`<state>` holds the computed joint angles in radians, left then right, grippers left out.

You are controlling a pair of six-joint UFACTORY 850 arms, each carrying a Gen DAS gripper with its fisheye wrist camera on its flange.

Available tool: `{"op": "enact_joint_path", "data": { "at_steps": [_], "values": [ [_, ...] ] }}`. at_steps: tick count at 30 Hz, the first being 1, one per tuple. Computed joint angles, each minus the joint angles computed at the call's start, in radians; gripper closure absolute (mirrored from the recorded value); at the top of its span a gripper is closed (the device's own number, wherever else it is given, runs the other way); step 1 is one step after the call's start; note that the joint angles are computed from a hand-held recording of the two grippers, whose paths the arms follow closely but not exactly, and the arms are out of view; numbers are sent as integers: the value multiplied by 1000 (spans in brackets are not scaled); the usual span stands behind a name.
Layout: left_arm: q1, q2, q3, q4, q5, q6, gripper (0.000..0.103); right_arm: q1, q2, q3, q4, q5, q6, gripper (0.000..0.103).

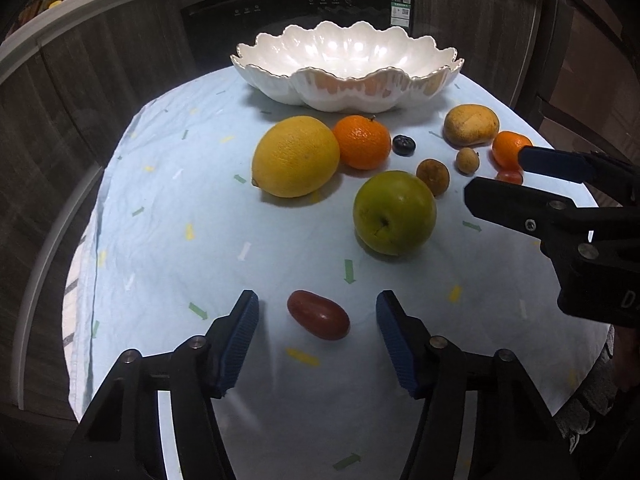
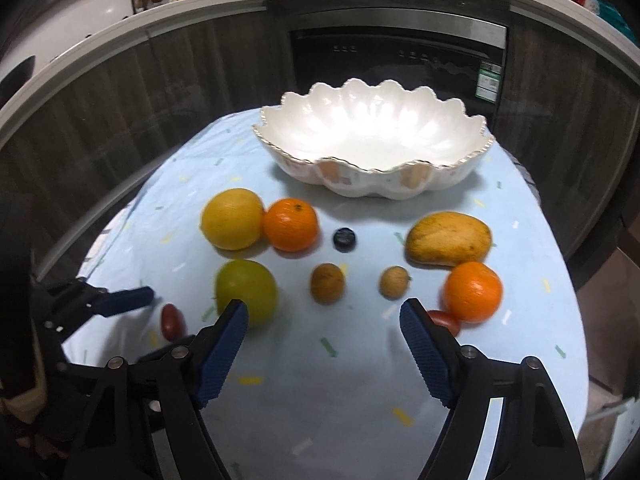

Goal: Organize fruits
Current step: 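Move the left tool toward the red date while the right tool approaches the green apple, then close the left tool on the red date while the right tool grasps the green apple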

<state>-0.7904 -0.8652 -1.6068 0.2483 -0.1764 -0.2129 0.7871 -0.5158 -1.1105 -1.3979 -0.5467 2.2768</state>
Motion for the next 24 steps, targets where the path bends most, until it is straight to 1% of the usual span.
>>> {"op": "enact_joint_path", "data": {
  "at_steps": [1,3,7,12,16,18,19,21,24],
  "values": [
    [1,-2,-2,-9,0,9,46,-1,-3,-5,-7,6,1,24],
    [2,-4,-5,-42,-3,40,52,-7,-10,-12,-22,26,10,24],
    [8,-4,-4,-52,-2,41,56,-18,-27,-31,-36,65,16,24],
    [13,2,7,-73,7,53,61,-27,-49,-63,-33,99,-20,24],
    [17,5,14,-165,20,145,66,-34,-72,-93,-25,128,-48,24],
    [17,6,16,-210,23,194,71,-38,-83,-107,-18,140,-64,24],
    [17,7,18,-232,25,219,72,-40,-90,-115,-13,148,-72,26],
    [15,9,21,-218,30,209,73,-47,-102,-130,7,171,-98,28],
    [19,8,18,-302,28,283,73,-55,-122,-154,53,191,-150,32]
  ]
}}
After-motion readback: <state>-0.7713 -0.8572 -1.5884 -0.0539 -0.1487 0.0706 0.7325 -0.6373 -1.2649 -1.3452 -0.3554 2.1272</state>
